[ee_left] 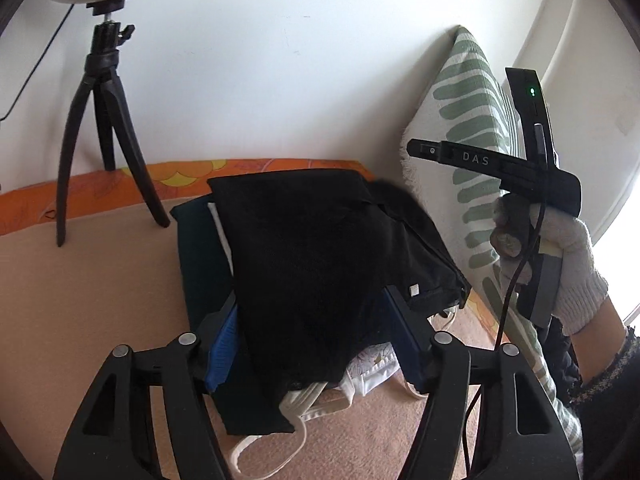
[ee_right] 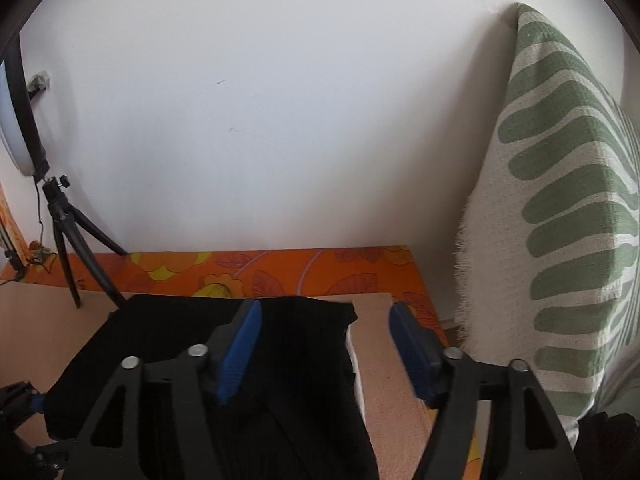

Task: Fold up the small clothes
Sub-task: 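Lift the folded shirt with both tools and carry it onto the clothes pile, then open both tools to release the shirt on the pile and withdraw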

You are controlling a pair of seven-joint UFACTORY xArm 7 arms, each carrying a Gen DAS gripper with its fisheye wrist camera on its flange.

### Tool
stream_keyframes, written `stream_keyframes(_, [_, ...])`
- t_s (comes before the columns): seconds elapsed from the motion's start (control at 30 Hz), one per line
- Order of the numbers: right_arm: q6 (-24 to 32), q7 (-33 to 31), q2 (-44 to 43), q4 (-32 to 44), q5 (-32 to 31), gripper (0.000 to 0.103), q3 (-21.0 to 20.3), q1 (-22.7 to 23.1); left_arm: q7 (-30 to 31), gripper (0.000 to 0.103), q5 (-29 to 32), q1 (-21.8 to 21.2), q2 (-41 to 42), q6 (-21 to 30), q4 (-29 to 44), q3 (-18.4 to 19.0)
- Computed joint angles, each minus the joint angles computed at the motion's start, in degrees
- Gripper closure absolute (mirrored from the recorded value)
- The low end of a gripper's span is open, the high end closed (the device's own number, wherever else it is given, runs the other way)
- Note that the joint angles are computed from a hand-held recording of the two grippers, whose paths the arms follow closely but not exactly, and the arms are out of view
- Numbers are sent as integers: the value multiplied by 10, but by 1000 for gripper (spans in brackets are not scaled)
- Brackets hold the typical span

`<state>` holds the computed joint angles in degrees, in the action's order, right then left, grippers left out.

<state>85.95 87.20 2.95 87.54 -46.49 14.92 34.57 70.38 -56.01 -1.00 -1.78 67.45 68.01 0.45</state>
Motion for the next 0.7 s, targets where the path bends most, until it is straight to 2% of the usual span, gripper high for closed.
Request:
stream_keyframes(0.07, [-1, 10, -5, -6, -3, 27, 3, 3, 20, 35, -6, 4, -15, 0, -11, 4])
stream_keyframes(0.13, [9, 17, -1, 1, -5, 21, 7, 7, 33, 34, -4, 4, -29, -5, -21, 9])
stream_keyframes(0.17, [21, 20, 6, 10, -9, 15, 9, 12, 35, 28, -2, 3, -33, -2, -21, 11])
stream_keyframes(0.23, [35, 22, 16, 26, -16, 15, 11, 23, 37, 24, -2, 2, -41, -10, -25, 14])
stream_keyframes(0.37, [83, 27, 49, 81, -32, 10, 9, 55, 49, 22, -7, -3, -63, -25, -42, 21])
stream_keyframes(0.5, [137, 30, 87, 146, -54, 2, -2, 99, 55, 22, -3, -2, -82, -5, -43, 37])
stream_keyframes(0.7, [221, 7, 171, 294, -91, 0, -34, 185, 61, 22, 2, 14, -106, 52, -33, 71])
